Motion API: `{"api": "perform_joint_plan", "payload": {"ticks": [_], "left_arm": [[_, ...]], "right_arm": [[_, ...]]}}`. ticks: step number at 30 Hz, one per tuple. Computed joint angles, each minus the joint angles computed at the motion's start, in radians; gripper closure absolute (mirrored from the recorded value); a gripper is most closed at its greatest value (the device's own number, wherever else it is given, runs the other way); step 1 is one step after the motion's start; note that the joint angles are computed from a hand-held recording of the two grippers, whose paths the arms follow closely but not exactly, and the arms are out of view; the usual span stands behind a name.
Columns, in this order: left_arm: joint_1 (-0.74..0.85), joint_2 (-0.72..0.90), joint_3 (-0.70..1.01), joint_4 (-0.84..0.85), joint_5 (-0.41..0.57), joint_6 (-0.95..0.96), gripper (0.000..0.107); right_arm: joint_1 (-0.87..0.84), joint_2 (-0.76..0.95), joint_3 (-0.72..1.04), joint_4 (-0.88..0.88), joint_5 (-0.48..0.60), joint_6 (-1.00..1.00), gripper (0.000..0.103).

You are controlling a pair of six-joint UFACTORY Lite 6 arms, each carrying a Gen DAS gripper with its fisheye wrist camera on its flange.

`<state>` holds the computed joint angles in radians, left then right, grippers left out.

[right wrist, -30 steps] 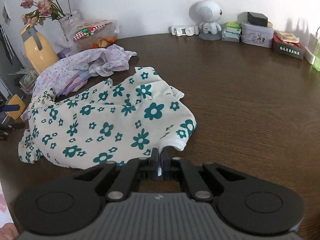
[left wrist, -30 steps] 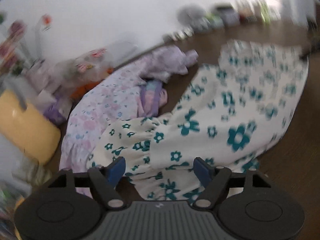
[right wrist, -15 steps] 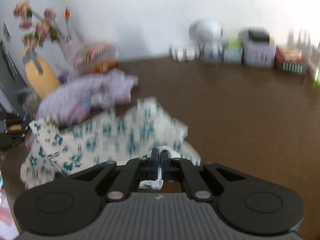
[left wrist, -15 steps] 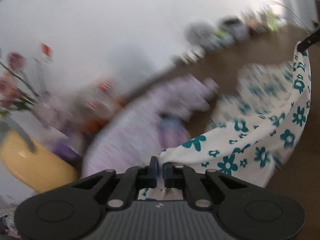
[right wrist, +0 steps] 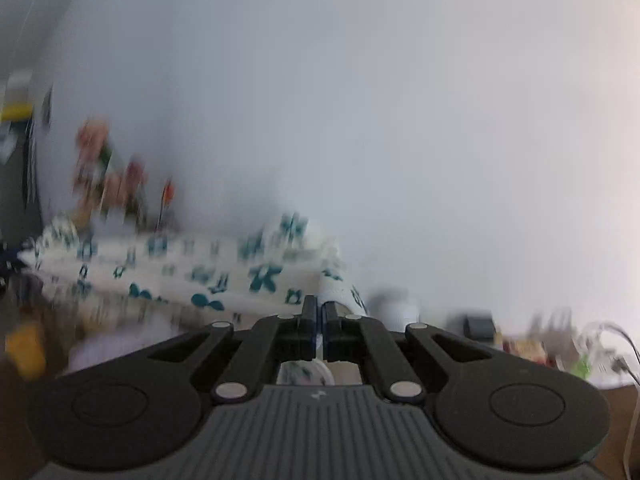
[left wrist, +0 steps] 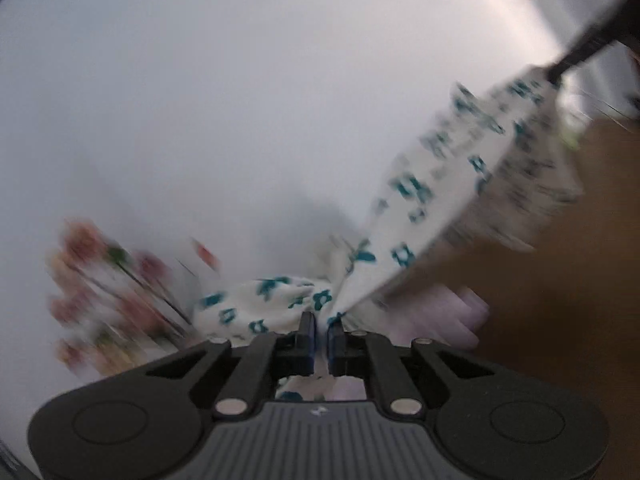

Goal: Fold clothes

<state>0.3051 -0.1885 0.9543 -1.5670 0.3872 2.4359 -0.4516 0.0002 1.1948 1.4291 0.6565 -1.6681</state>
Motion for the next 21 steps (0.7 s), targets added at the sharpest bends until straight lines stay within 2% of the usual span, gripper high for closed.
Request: {"api": "perform_joint_plan", "payload": {"ticks": [2, 4, 6, 8, 9, 11, 12, 13, 14, 16, 19, 21], "left_arm": [[0.036, -0.053, -0.181, 0.082, 0.015, -0.041, 0.102], [0.081, -0.039, -0.310, 0.188, 0.026, -0.116, 0.100], [0.109, 0.024, -0.379, 0.252, 0.014, -0.152, 0.091], [0.146, 0.049, -0.424, 0.260, 0.031, -0.152, 0.084], [0.168, 0.044, -0.439, 0.267, 0.051, -0.155, 0.081], [0.222, 0.023, -0.418, 0.330, 0.138, -0.218, 0.067], [0.240, 0.015, -0.405, 0.341, 0.173, -0.235, 0.054], [0.247, 0.002, -0.399, 0.330, 0.195, -0.239, 0.047], [0.246, -0.012, -0.389, 0.323, 0.207, -0.247, 0.044], [0.209, -0.031, -0.370, 0.291, 0.186, -0.256, 0.043], [0.101, 0.031, -0.303, 0.256, 0.104, -0.280, 0.041], [0.031, 0.087, -0.261, 0.257, 0.050, -0.300, 0.041]], "right_arm": [[-0.033, -0.038, -0.151, -0.080, 0.013, -0.019, 0.101], [-0.060, -0.024, -0.272, -0.180, 0.018, -0.013, 0.101], [-0.063, 0.020, -0.359, -0.299, -0.005, 0.038, 0.098], [-0.074, 0.081, -0.410, -0.392, -0.024, 0.097, 0.087], [-0.102, 0.088, -0.433, -0.398, -0.005, 0.084, 0.085], [-0.162, 0.083, -0.452, -0.435, 0.053, 0.096, 0.075], [-0.190, 0.063, -0.448, -0.431, 0.084, 0.093, 0.075], [-0.219, 0.042, -0.443, -0.417, 0.116, 0.082, 0.073], [-0.247, 0.024, -0.437, -0.404, 0.147, 0.073, 0.068], [-0.250, -0.023, -0.436, -0.355, 0.144, 0.047, 0.063], [-0.136, 0.002, -0.374, -0.320, 0.070, 0.073, 0.062], [-0.033, 0.035, -0.342, -0.318, -0.021, 0.090, 0.062]]}}
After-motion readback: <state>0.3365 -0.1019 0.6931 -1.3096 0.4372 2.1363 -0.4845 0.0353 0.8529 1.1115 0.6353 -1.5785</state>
